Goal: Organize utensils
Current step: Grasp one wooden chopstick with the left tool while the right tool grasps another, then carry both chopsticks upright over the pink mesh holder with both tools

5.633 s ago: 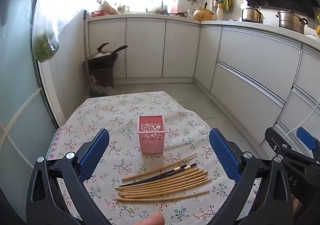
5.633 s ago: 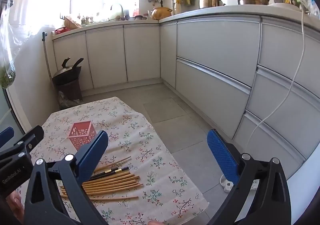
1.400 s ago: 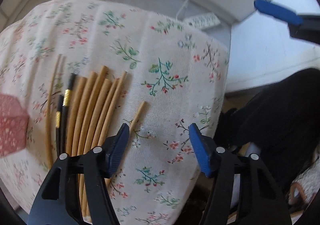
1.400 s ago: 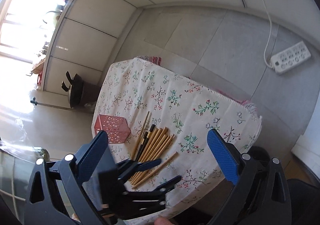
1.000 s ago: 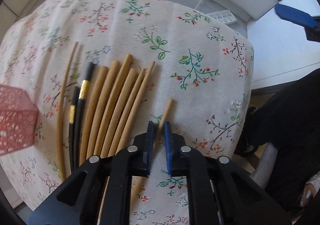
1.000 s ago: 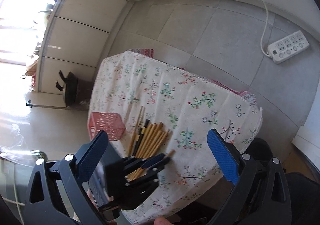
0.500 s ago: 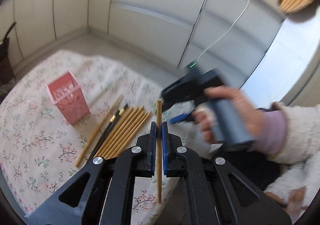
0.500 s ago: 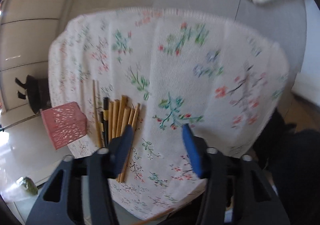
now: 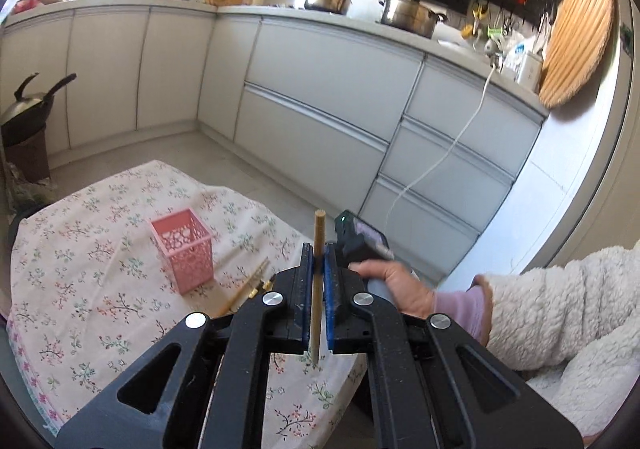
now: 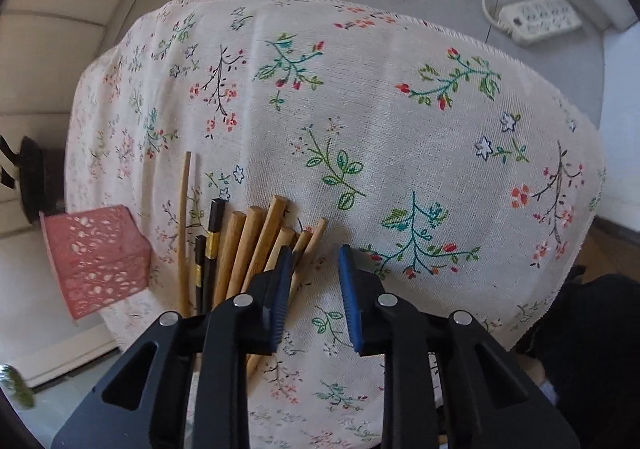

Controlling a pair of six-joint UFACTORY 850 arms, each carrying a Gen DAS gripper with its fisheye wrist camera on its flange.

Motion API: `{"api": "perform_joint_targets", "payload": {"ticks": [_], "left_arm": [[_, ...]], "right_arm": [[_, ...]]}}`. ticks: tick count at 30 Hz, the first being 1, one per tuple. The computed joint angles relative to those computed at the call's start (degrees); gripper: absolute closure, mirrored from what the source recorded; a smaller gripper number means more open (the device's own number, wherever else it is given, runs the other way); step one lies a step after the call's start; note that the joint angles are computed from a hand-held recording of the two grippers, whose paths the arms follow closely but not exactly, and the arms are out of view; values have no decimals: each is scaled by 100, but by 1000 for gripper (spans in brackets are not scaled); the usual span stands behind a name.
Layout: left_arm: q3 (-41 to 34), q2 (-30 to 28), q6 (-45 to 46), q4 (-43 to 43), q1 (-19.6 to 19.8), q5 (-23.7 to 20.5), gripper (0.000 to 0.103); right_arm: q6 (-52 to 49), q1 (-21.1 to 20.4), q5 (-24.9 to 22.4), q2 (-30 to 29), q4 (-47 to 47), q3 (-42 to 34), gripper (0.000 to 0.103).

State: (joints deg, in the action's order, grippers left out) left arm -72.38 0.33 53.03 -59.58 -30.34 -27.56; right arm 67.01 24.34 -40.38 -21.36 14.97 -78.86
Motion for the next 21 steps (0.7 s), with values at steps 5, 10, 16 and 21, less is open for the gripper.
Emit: {"api": "perform_joint_targets", "payload": {"ticks": [5,10,16,21], "left_arm": [[112,113,148,-359,102,175,98],[138,130,-206,-166,106,369,98],[176,191,-97,-562,157,585,98],[121,219,-443,-524,109,965,98]], "right_arm": [[-131,1,482,92,159,191,95],[-868,-35,1314,399,687,650,96],[-1108,104,1559,819,58,646,97],[-1141,231,1643,1129,-640,503,97]]}}
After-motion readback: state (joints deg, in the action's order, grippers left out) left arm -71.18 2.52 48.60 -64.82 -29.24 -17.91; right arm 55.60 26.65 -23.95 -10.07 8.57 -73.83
